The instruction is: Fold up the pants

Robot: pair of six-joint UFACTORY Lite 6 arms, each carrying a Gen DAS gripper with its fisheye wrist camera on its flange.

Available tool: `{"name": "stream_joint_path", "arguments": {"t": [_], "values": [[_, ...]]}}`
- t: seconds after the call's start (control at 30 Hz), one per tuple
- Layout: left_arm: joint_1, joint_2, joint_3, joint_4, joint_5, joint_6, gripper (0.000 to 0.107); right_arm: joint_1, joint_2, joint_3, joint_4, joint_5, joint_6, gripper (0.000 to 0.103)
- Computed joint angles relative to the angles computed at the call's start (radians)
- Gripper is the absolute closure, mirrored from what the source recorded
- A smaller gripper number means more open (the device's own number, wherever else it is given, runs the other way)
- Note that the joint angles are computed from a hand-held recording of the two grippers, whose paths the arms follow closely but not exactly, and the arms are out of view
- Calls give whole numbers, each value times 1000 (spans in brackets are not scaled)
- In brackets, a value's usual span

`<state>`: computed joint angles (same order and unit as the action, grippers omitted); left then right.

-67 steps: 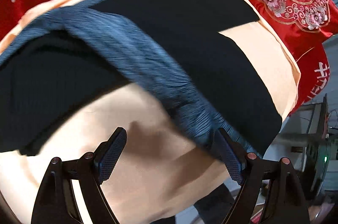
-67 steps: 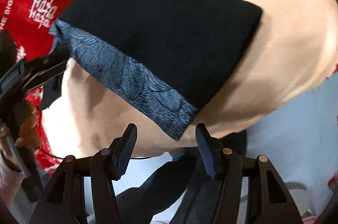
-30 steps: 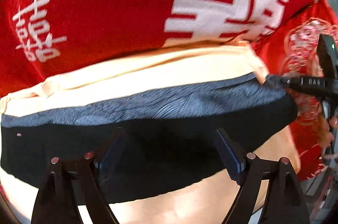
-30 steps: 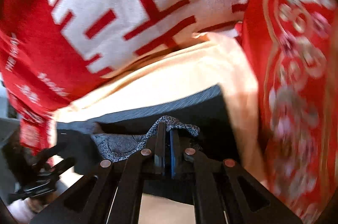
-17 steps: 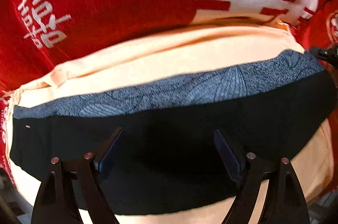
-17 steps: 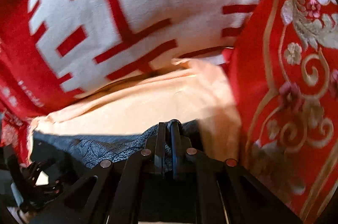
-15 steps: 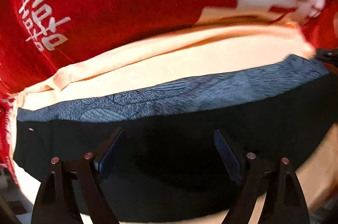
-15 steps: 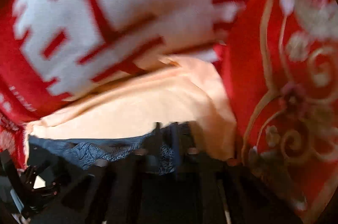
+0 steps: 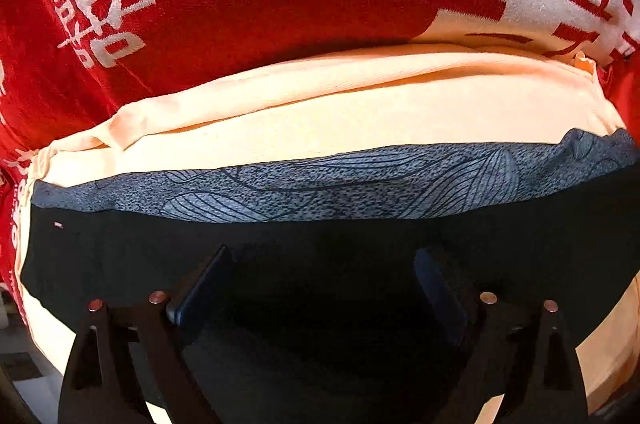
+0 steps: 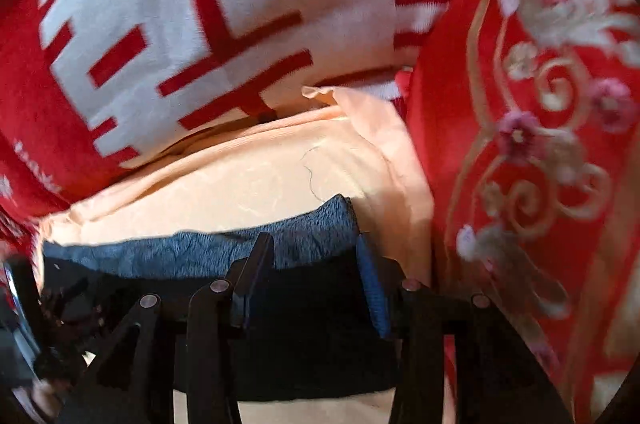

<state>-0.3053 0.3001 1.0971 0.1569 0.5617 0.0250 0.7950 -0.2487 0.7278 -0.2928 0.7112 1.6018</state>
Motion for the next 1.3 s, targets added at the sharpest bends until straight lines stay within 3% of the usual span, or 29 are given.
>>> {"name": "stream_joint_path", "arguments": {"t": [0.07,0.1,0.13,0.17,0.2,0.3,0.37,0.53,0.63,0.7,0.8,0.87,0.93,0.97,1.07,1.13,1.3], "values": [[2,-13,-48,25,-22,-19,13,-62,45,-30,78,-69,-86,56],[4,-10,-54,35,-20,-32,13,-93,54,-62,156,-120,-153,65],[9,-11,-57,28,-22,-32,13,-104,52,-83,195,-145,-178,84],[17,-29,-70,18,-26,-27,13,-98,55,-83,192,-129,-171,84],[17,-44,-80,15,-30,-27,13,-78,55,-52,147,-72,-153,89],[21,-55,-92,62,-50,-43,13,24,143,83,-23,170,-24,89],[27,-39,-66,61,-40,-45,13,38,148,105,-55,252,57,90],[13,40,55,23,-22,-49,13,142,92,150,-131,161,159,88],[-24,119,75,91,-40,-142,12,168,265,262,-26,1,-46,88],[-25,134,70,147,-93,-213,5,156,406,331,44,-3,-152,87],[14,195,159,44,-43,-137,5,130,419,290,-17,-54,-50,87],[49,190,180,25,-21,-102,5,112,384,286,-8,-19,-3,79],[78,146,147,31,-26,-64,5,131,305,241,-37,-42,73,58],[100,124,131,20,-22,-26,5,160,281,247,-51,-14,96,54],[196,21,58,-72,13,169,5,291,251,278,-81,70,215,52],[249,-41,9,-117,35,273,5,374,262,305,-90,70,328,52],[416,-116,-21,-179,101,545,5,483,494,605,-106,83,460,52]]}}
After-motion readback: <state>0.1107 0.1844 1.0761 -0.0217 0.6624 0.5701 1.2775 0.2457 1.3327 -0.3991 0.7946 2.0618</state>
